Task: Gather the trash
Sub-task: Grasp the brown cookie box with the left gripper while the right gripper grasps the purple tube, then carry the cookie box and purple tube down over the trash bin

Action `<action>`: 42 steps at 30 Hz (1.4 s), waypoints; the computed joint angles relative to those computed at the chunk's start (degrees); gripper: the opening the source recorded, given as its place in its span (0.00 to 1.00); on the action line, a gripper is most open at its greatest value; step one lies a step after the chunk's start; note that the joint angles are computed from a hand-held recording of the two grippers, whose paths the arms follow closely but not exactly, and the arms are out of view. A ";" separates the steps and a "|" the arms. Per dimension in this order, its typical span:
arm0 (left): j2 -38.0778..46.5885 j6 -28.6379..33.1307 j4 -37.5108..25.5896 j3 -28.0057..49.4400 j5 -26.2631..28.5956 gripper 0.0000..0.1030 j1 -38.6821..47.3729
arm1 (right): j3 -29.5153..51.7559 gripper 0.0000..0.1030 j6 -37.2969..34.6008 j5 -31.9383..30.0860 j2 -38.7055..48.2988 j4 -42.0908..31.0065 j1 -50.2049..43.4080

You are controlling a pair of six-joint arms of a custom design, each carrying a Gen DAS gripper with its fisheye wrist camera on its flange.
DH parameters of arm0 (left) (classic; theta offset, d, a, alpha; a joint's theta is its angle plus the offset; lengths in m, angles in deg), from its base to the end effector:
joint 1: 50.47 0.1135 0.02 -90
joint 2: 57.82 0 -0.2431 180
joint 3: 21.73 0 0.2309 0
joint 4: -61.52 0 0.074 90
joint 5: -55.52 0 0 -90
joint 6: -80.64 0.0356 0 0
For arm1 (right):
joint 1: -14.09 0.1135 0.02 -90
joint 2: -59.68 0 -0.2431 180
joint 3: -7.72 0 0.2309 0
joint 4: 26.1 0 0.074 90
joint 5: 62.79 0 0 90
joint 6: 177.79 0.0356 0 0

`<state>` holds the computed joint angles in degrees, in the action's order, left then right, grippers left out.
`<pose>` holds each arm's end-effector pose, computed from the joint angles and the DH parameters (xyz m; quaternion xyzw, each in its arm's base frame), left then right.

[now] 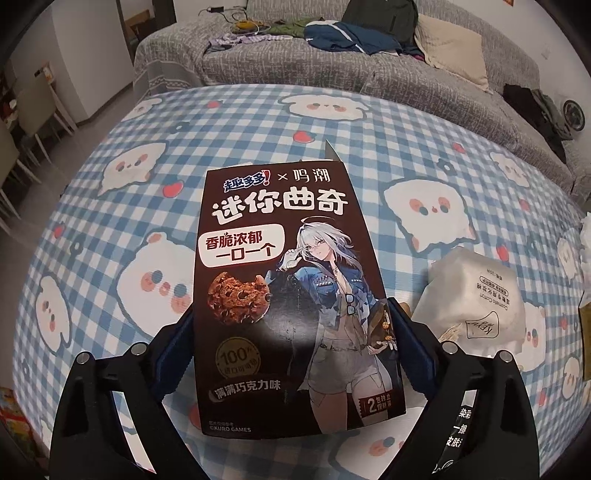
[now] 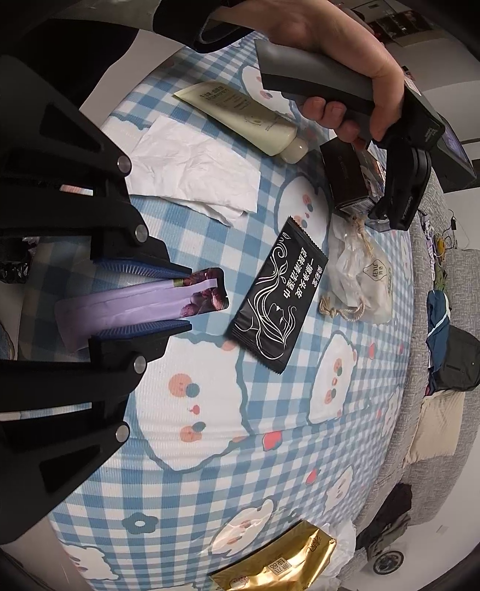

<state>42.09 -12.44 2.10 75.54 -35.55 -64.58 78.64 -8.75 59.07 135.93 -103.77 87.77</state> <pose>0.3336 -0.0832 0.2455 0.0910 0.9661 -0.0271 0.2400 0.0756 0.1913 0.2247 0.0616 0.9580 -0.0076 0.2801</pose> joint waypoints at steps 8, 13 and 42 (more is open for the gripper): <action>-5.08 1.99 0.37 -2.83 0.13 0.89 -0.10 | 0.71 0.21 0.24 0.38 1.21 -0.54 -0.70; -8.16 2.84 -0.39 -4.83 1.01 0.89 0.81 | 1.66 0.21 0.85 0.37 2.45 -1.11 -0.82; -31.01 15.62 -12.75 -13.77 10.60 0.89 13.84 | 12.67 0.20 22.85 3.41 7.63 -19.41 11.00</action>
